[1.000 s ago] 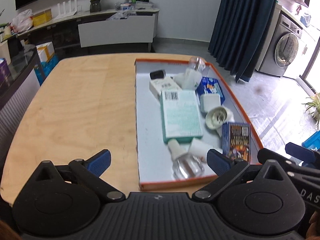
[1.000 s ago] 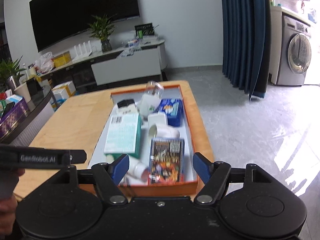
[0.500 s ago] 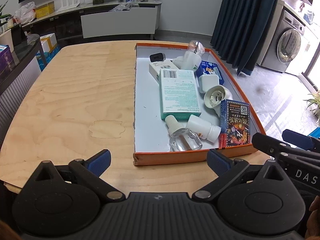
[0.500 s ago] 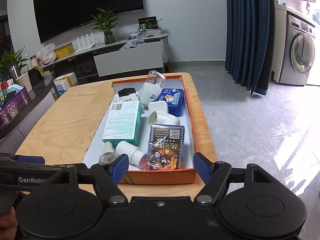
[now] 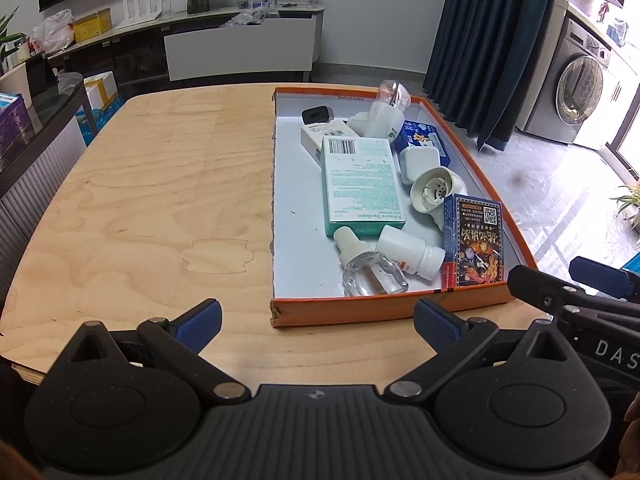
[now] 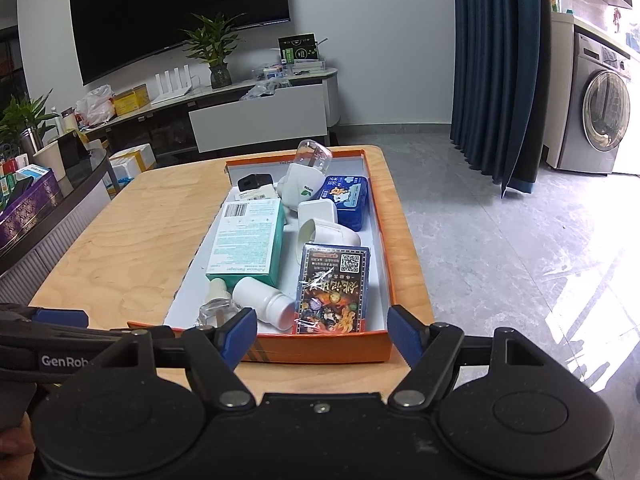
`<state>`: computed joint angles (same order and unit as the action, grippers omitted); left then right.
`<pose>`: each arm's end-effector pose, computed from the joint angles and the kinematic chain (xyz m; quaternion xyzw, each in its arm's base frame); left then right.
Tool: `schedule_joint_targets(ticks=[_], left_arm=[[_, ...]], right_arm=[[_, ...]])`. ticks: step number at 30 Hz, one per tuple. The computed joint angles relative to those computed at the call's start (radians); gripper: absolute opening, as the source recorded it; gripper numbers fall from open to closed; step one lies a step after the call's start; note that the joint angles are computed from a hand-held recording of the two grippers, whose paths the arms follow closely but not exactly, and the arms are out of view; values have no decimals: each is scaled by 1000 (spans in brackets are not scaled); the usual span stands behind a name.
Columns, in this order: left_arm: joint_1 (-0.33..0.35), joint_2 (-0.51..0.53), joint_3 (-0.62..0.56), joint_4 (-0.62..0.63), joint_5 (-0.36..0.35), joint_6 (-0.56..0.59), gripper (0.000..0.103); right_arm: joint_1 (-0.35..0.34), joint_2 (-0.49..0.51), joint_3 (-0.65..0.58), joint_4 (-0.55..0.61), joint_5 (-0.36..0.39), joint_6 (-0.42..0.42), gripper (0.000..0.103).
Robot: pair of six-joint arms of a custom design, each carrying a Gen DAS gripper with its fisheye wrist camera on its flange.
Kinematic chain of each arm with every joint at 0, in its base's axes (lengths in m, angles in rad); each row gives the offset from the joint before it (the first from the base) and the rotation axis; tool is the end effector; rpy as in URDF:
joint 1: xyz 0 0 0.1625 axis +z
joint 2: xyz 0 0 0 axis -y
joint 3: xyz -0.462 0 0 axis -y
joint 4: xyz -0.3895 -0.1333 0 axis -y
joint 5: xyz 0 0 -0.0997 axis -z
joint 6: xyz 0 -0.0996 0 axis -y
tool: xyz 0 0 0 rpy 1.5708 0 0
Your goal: Organize rigid objects
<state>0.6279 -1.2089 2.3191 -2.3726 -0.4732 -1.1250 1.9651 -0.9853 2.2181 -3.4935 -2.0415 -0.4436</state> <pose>-0.2078 -0.4251 0.1722 0.0031 0.8468 -0.3759 0.3762 0.2803 -0.4443 0.1751 0.3003 -0.8681 0.3233 0.2275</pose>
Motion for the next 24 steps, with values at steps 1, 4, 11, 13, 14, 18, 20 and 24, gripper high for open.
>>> schedule_joint_targets(ticks=[1, 4, 11, 13, 14, 18, 20, 24], left_arm=[[-1, 0, 0, 3, 2, -3, 103], [-2, -4, 0, 11, 2, -10, 103], [-9, -4, 3, 18, 11, -17, 103], [-9, -4, 2, 21, 11, -19, 103], [-8, -4, 0, 25, 10, -20, 103], [-7, -5, -3, 37, 9, -29, 103], [-8, -4, -1, 36, 12, -26, 103], [-11, -5, 4, 37, 22, -27, 103]], right_arm=[[1, 0, 0, 1, 1, -1, 85], [3, 0, 0, -1, -1, -3, 85], [5, 0, 2, -9, 4, -12, 86], [5, 0, 3, -10, 5, -11, 86], [5, 0, 3, -10, 5, -11, 86], [5, -1, 3, -8, 7, -11, 86], [5, 0, 4, -11, 9, -12, 86], [5, 0, 3, -11, 10, -12, 86]])
